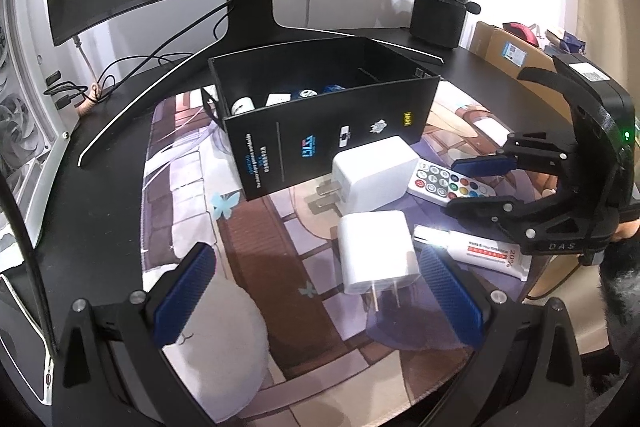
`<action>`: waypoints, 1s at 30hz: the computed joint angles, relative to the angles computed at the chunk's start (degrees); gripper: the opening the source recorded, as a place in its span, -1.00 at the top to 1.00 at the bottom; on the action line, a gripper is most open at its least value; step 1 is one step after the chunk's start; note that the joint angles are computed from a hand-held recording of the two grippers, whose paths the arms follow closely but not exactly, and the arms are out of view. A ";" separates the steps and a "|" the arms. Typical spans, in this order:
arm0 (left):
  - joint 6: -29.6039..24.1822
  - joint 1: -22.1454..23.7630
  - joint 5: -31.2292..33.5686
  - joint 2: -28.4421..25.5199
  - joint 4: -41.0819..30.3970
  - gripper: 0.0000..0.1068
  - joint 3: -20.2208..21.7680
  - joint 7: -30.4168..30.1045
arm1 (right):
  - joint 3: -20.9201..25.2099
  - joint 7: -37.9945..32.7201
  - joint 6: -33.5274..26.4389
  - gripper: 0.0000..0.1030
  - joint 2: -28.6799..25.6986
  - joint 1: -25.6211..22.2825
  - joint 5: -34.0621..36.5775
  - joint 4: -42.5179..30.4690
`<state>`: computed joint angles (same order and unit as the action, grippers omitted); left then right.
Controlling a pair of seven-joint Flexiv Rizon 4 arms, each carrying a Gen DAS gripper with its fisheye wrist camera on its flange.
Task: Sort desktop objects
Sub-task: 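Grasp the white remote control with the right tool while the left grasps a white charger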
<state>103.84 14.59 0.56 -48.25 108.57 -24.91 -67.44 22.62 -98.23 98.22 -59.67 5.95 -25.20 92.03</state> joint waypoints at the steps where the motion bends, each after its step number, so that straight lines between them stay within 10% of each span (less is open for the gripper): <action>1: -0.11 0.07 0.10 -0.06 -0.03 -0.93 -0.14 0.08 | 0.00 -0.08 0.00 0.24 0.02 -0.05 -0.02 -0.01; 21: -0.94 -3.30 -2.01 -3.53 -3.04 -0.86 1.53 1.84 | -1.72 1.79 1.75 0.24 1.34 -0.10 0.19 0.84; 30: 0.80 -0.35 1.56 -4.43 -2.52 0.24 -1.69 3.00 | -1.77 2.61 1.99 0.24 1.56 -0.33 -0.61 1.24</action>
